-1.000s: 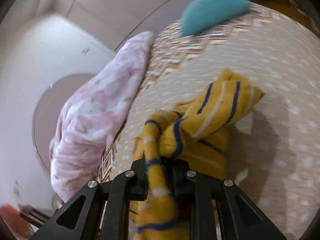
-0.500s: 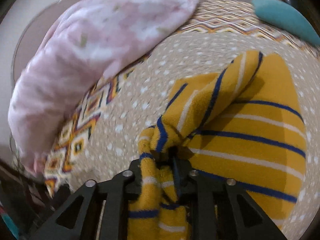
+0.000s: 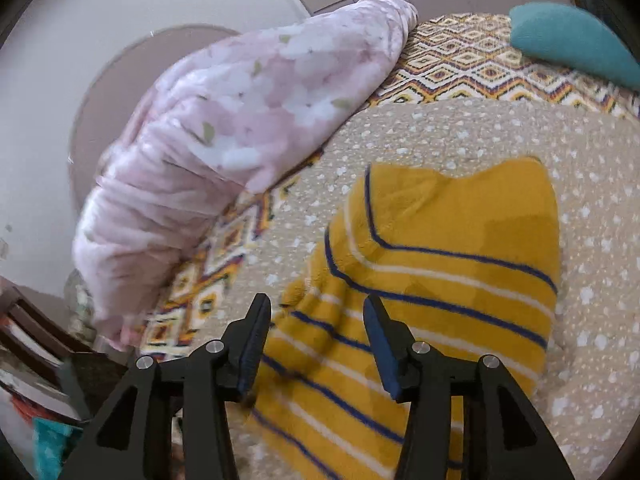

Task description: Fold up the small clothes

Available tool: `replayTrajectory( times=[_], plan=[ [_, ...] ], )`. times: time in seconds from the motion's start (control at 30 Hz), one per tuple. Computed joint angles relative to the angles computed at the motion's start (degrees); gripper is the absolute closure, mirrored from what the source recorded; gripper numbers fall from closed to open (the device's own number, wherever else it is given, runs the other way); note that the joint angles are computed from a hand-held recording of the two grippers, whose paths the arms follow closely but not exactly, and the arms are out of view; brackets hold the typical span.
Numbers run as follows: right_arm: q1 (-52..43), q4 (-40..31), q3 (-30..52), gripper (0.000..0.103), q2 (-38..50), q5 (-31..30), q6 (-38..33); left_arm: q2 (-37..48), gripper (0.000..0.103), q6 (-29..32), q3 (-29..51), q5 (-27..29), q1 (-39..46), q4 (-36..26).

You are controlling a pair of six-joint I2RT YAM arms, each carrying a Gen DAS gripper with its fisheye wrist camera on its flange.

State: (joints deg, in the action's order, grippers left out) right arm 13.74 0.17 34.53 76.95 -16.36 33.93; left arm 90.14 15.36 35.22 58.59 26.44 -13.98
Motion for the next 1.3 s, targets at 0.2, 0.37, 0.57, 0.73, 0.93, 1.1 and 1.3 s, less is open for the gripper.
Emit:
replayTrajectory(
  times=[0.2,0.37,0.57,0.73,0.93,1.1,1.3],
  plan=[
    [-0.48,-6.17,-2.14,0.043,-5.82,7.29,-2.12,2.05,0.000,-4.25,-0.81,-3.26,-5.38,4.63],
    [1.57,-12.10,-4.40,0.040,-4.02,20.53,-2.25,2.80,0.012,-5.56,0.16,-5.38,-10.65,5.64],
    [-3.69,-0.69,-13.41,0.028,-3.26,10.37,1.88,7.80,0.083,-6.52,2.68,-7.73,-13.90,3.38],
    [-14.09,-0.45,-15.16,0.060,-3.96,-3.36,-4.60,6.04,0.089,-1.81,0.79,-4.11,-12.50,-2.79],
    [-12.69,-0.10,-15.45,0.057,-1.88,0.25,-6.98,7.55,0.090,-2.50,-0.45,-4.80,-12.26,-3.55],
    [-13.57,-2.60,-14.09,0.043,-2.00,0.45,-8.76,13.48,0.090,6.55,5.23,-0.81,-6.17,-14.91],
    [-3.73,-13.74,-10.68,0.041,-17.49,17.21,-6.08,13.24,0.082,10.08,8.17,0.08,-1.70,-18.79]
  ],
)
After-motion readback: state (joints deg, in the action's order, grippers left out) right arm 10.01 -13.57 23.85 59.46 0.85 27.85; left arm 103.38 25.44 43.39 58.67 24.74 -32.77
